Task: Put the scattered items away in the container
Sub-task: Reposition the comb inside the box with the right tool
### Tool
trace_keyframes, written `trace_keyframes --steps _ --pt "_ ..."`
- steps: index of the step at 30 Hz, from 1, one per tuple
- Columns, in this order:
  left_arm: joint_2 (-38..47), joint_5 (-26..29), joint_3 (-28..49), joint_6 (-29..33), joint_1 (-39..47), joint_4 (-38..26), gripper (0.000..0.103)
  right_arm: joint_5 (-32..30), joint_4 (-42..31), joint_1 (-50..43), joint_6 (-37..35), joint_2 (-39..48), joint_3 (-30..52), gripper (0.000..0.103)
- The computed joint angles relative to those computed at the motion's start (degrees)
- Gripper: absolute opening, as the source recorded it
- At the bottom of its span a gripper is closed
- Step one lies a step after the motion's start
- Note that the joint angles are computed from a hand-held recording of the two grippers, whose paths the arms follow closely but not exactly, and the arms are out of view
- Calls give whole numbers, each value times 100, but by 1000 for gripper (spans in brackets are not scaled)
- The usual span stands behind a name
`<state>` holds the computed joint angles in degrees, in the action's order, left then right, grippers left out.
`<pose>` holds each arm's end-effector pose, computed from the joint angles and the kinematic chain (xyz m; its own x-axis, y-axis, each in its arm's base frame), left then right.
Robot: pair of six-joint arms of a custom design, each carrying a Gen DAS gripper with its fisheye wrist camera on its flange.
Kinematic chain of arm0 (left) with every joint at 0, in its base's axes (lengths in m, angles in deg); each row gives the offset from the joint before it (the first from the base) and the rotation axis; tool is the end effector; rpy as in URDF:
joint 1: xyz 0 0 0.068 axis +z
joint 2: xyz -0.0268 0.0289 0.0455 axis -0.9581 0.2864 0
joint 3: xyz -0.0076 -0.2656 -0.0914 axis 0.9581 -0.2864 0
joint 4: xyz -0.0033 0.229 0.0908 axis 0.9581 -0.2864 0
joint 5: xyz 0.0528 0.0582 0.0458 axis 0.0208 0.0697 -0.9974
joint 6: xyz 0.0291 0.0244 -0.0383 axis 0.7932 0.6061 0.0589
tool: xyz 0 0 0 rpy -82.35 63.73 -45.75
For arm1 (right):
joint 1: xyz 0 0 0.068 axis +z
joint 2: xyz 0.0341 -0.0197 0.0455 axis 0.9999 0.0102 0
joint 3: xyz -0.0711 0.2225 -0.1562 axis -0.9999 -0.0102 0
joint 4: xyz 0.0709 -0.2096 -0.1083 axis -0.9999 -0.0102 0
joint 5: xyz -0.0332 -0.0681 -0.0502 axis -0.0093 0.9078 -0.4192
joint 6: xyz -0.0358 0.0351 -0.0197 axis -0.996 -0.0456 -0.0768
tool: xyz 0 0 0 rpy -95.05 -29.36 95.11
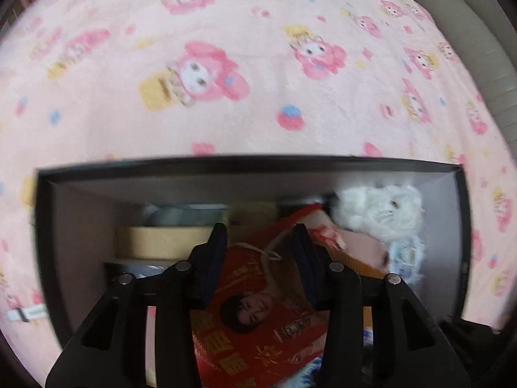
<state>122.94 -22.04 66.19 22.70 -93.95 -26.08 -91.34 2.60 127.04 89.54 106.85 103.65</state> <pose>0.2778 -0.1135 0.1392 -0.9522 0.2527 -0.1718 0.2906 0.9226 -0.2536 0.1434 0.1153 0.1528 -0.9604 -0.0164 -0.2780 -0.1077 0.9425 0.3165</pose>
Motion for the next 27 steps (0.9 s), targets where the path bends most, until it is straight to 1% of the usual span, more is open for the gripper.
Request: trace_keyframes --steps 1,2,3,5,7,9,10,11,13,14,16,17,18,19,20,22,23,24,26,27 --pt "49 193 31 106 36 -77 44 51 28 -43 48 142 6 34" --pt "57 298 23 204 37 -90 44 227 11 -76 95 299 34 33" --pt "19 333 -3 317 15 -119 44 223 94 -184 72 358 -9 33" --pt "-114 382 -57 504 -7 -156 44 -50 284 -477 59 277 -155 33" --pt "-328 459 -140 423 113 -152 44 -11 316 -602 139 96 -219 33" --pt "-658 246 -337 306 222 -68 44 326 80 -574 179 -151 -169 33" --pt "-848 92 -455 262 286 -83 44 304 83 -631 146 -253 -188 33" --pt "-1100 72 -630 304 394 -126 44 242 109 -726 76 -273 -187 34" --pt "-1493 318 -937 583 587 -233 44 266 192 -799 -97 -57 -109 34" --pt "-1626 329 -1042 667 626 -286 44 290 283 -844 -205 92 -47 34" --pt "-1800 125 -1174 805 665 -365 44 155 442 -1005 -368 365 70 34" --pt "-1805 -51 -1221 812 635 -272 42 30 535 -1101 -416 497 132 34" --pt "-1740 -93 -1197 864 652 -208 41 -32 672 -1135 -443 606 163 34" --pt "-1584 -98 -1104 836 653 -192 41 103 783 -977 -333 795 253 34" --pt "-1434 -163 -1008 762 593 -172 41 318 717 -782 -251 959 372 34" --pt "-1255 -427 -925 698 349 50 41 562 686 -545 -206 1087 448 34" --pt "-1088 -414 -843 684 277 79 41 593 672 -551 -281 1073 409 34" --pt "-920 -288 -758 701 261 53 41 626 503 -620 -397 1023 444 34" --pt "-787 -341 -736 866 164 163 42 878 396 -648 -529 1434 753 34" --pt "-810 -231 -768 1085 187 158 45 920 315 -709 -583 1584 868 34"
